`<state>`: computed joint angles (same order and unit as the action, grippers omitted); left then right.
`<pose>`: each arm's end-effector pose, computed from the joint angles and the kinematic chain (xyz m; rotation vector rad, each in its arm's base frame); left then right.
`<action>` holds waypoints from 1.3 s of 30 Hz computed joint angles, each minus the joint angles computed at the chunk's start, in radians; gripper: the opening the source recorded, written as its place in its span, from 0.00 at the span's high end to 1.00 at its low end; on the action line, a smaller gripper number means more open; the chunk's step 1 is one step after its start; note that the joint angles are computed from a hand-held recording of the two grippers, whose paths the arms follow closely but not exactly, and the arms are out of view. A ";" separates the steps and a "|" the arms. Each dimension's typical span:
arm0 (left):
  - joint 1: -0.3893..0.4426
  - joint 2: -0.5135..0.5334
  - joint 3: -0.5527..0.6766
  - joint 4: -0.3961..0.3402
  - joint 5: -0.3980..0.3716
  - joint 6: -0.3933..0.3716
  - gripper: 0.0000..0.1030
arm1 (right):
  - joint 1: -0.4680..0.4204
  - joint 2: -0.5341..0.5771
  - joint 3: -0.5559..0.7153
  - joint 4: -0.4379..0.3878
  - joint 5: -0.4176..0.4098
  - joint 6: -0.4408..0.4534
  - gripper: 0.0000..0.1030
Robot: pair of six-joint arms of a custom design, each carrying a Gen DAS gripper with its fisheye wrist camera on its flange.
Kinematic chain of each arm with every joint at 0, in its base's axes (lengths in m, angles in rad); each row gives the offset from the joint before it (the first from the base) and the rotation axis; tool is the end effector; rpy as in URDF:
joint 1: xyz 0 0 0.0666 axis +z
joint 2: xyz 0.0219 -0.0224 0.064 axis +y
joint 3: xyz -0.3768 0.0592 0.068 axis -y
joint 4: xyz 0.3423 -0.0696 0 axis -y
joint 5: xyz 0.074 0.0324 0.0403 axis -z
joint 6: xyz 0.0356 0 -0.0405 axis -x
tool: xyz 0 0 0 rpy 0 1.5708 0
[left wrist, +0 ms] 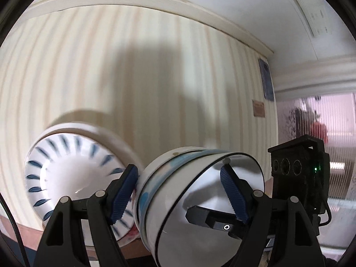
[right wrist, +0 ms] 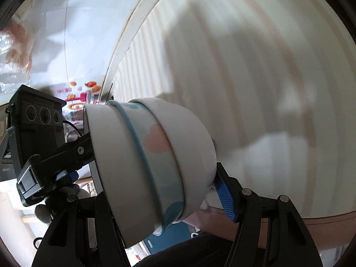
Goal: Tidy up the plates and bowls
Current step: 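Carry the bowl stack with both tools over the plate stack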
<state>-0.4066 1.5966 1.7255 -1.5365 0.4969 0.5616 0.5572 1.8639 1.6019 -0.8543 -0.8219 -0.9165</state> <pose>0.4119 -0.1963 0.4456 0.1675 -2.9484 0.7753 0.4697 0.3229 0.2947 -0.2090 -2.6322 -1.2561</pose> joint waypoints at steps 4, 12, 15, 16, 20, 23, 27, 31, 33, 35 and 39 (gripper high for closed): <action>0.061 -0.056 -0.067 0.026 -0.006 0.029 0.28 | 0.038 0.080 0.143 -0.107 -0.026 0.072 0.36; 0.169 -0.147 -0.209 0.076 -0.020 0.090 0.28 | 0.114 0.263 0.430 -0.295 -0.048 0.183 0.36; 0.203 -0.176 -0.251 0.083 -0.022 0.103 0.28 | 0.137 0.332 0.542 -0.368 -0.053 0.222 0.36; 0.212 -0.185 -0.263 0.085 -0.022 0.106 0.28 | 0.144 0.354 0.577 -0.391 -0.056 0.234 0.36; 0.242 -0.209 -0.303 0.091 -0.022 0.106 0.28 | 0.167 0.427 0.701 -0.471 -0.057 0.269 0.36; 0.258 -0.222 -0.331 0.097 -0.019 0.110 0.28 | 0.184 0.478 0.788 -0.529 -0.055 0.286 0.36; 0.276 -0.228 -0.358 0.094 -0.014 0.104 0.28 | 0.198 0.522 0.863 -0.581 -0.047 0.300 0.36; 0.282 -0.230 -0.364 0.098 -0.008 0.095 0.28 | 0.213 0.562 0.930 -0.604 -0.031 0.281 0.36; 0.283 -0.224 -0.360 0.099 -0.002 0.089 0.28 | 0.214 0.547 0.902 -0.585 -0.028 0.272 0.36; 0.284 -0.223 -0.356 0.095 -0.001 0.080 0.28 | 0.216 0.542 0.895 -0.576 -0.016 0.264 0.36; 0.276 -0.212 -0.344 0.093 0.003 0.067 0.28 | 0.215 0.530 0.874 -0.565 -0.001 0.257 0.36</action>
<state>-0.1310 1.3842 1.3811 -1.4437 0.4996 0.6287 0.7720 2.3941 2.4756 -1.4190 -0.8227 -0.6593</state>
